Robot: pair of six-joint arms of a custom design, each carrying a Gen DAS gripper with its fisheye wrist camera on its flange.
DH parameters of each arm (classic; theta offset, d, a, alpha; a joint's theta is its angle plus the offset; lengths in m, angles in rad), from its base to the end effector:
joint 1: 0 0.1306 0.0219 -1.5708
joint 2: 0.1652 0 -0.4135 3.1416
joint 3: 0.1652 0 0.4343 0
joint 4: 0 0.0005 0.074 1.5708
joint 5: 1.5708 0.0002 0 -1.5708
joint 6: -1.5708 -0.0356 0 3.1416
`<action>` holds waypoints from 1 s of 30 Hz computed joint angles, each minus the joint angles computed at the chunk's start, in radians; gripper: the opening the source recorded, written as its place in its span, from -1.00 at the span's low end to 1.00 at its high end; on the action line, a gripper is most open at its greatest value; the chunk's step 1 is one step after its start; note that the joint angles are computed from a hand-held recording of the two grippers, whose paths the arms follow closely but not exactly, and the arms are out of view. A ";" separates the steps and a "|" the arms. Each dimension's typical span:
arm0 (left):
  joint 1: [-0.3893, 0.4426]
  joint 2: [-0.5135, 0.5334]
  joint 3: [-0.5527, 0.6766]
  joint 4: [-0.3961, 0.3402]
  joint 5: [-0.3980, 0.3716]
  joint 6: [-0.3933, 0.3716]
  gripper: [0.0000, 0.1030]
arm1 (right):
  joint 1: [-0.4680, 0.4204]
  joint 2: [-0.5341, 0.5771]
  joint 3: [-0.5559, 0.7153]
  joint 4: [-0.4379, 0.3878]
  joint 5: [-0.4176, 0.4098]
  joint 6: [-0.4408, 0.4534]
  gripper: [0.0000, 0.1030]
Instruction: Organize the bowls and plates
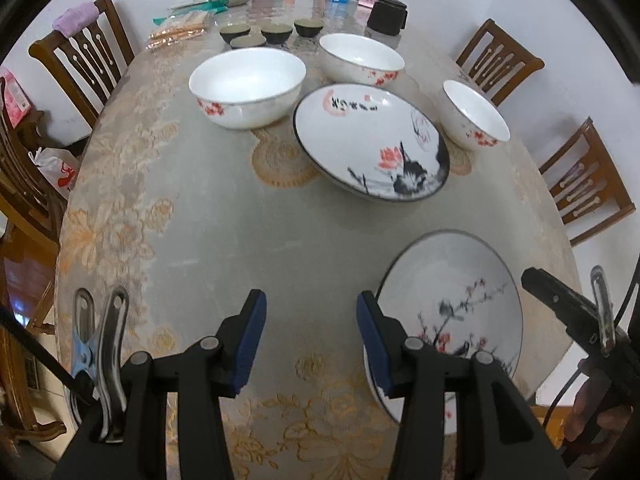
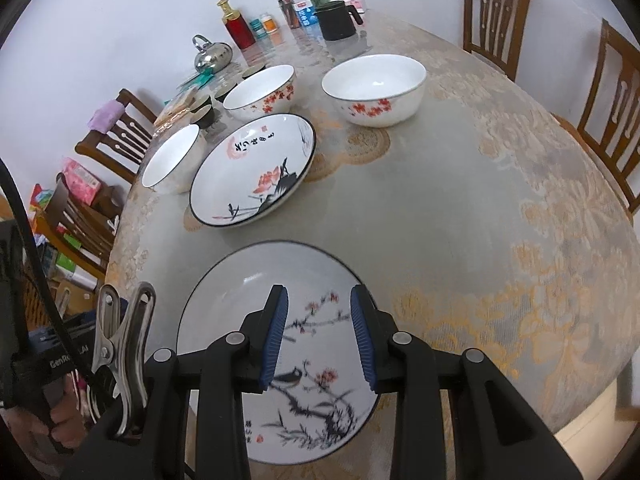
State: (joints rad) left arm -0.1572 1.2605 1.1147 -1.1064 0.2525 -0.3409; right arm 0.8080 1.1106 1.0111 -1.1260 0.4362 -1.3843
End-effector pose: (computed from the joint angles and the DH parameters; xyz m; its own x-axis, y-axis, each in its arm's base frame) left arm 0.4189 -0.0759 0.3736 -0.8075 0.4558 -0.3745 0.5293 0.8401 -0.1189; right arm 0.2666 0.2565 0.3830 -0.6673 0.5909 -0.4534 0.5357 0.8037 0.2589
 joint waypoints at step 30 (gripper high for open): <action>-0.128 0.273 0.185 0.128 -0.078 0.252 -0.05 | -0.364 0.171 0.054 0.240 -0.294 0.553 -0.35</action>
State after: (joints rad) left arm -0.2853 1.5335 1.2999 -0.9786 0.1746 -0.0888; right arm 0.4436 1.2818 1.0648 -0.8855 0.1417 -0.8314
